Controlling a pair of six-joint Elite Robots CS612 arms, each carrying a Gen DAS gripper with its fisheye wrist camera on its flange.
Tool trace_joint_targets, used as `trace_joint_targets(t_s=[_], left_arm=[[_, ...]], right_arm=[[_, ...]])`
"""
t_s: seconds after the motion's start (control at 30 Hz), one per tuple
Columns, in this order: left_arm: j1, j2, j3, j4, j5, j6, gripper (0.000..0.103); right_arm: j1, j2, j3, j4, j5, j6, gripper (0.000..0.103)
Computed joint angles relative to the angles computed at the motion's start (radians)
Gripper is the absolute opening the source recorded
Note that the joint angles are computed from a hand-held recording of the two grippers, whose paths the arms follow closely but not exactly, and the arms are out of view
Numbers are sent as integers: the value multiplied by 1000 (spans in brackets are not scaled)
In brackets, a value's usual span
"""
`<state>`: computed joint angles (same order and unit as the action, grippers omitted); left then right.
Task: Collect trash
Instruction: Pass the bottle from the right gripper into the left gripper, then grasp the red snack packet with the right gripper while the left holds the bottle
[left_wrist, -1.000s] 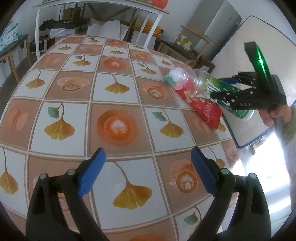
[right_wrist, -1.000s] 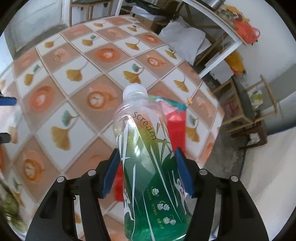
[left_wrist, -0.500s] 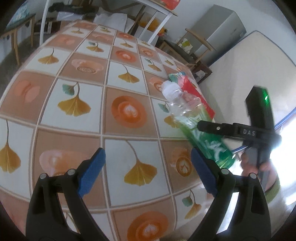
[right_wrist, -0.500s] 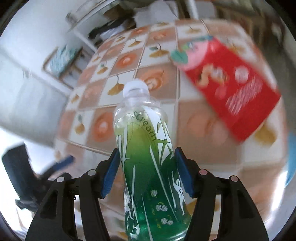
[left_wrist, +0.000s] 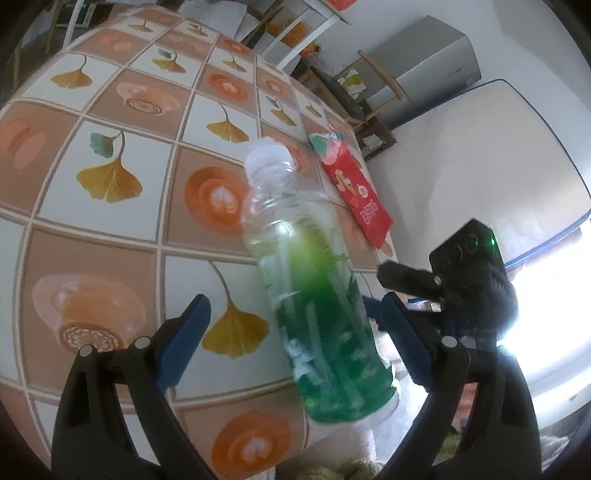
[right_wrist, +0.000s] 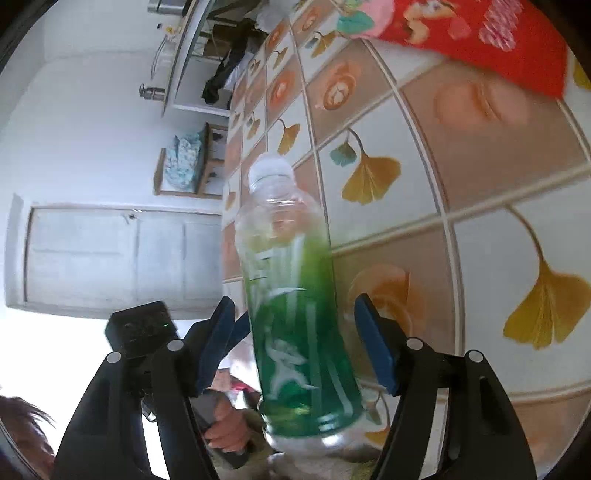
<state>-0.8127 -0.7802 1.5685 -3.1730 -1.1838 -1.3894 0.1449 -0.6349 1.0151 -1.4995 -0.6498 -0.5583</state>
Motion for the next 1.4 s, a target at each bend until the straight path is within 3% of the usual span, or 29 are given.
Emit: trace_joint_targets(t_s=[0.2,0.33,0.57,0.67,0.8,1.03,1.07,1.17,1.3,1.4], left_arm=[[17,13,-12,-2,-32,-48,89],[27,12,-18,32,-34,-83,89],[32,0,-34,149,-34,-95,67],[30,-3,-34,172,-29,-93,61],[24,-9,-33,201,-10,-83,60],[17,-17,-31,232,13,-68,58],[16,-18,-31,235,15,-68,57],[11,-22,-29,249,27,-68,56],[7,-25,-32,271,41,-62,55],[3,-27,-30,280,53,-66,55]], right_arm=[[-14,-10,33,12,22,3,66],[-26,-31,66,-70,19,24,66],[-46,-101,163,-467,-110,81,66],[-64,-103,167,-596,-152,141,70],[-89,-51,100,-693,-190,313,71],[-102,108,-134,-582,-181,533,70],[-101,116,-137,-606,-167,558,70],[-94,145,-193,-603,-179,583,69],[-74,175,-255,-602,-234,601,59],[-58,184,-282,-589,-284,580,40]])
